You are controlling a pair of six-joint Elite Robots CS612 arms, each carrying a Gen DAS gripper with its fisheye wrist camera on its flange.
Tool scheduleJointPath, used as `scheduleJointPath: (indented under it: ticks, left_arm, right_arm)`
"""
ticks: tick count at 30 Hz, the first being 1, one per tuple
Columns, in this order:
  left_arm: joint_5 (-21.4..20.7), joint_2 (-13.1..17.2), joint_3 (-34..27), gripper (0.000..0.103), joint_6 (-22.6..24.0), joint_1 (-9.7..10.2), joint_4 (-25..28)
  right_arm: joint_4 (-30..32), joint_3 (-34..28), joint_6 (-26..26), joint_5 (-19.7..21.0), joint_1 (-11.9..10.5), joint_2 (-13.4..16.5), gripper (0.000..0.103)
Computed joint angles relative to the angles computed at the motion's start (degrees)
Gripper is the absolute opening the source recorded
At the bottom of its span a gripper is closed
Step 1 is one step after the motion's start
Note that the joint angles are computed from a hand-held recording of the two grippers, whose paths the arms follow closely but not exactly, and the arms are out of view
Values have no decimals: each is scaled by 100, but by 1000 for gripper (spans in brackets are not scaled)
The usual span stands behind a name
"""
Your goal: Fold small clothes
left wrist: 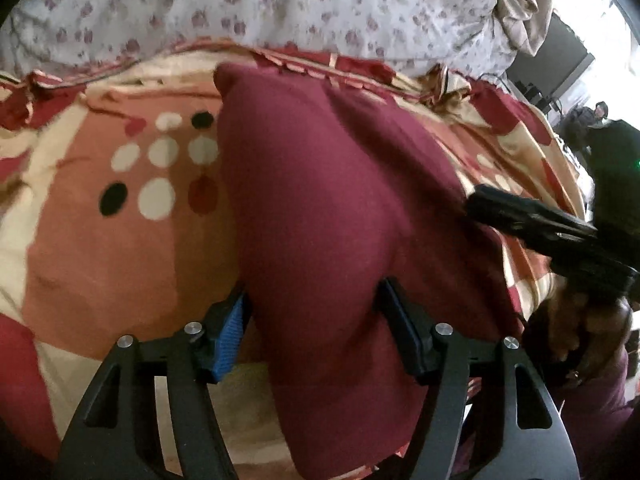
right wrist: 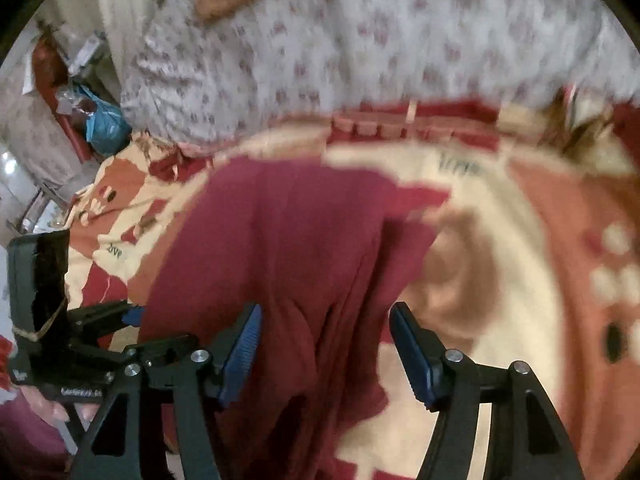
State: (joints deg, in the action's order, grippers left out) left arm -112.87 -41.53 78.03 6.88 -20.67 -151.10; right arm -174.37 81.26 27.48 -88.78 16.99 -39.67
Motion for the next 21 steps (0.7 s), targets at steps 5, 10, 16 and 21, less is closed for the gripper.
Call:
scheduleJointPath:
  ticks: [5,10,16,21]
  left_arm:
    - [562,-49,165,65,-270,-75,-932]
    - [928,58,186,71,-605,-176,-1593]
    - [971,276,60,72,-538,-165,-1410]
    - [1023,322,42,82,-525,-174,-1497]
  right_arm:
    - [-538,92,-189,-19,91,-102,64]
    - [-3,-251,-394,-231,201,139,64]
    - [179,-201,-212,-159,132,256,64]
    - [102,-201,-168,-82,118,307,69]
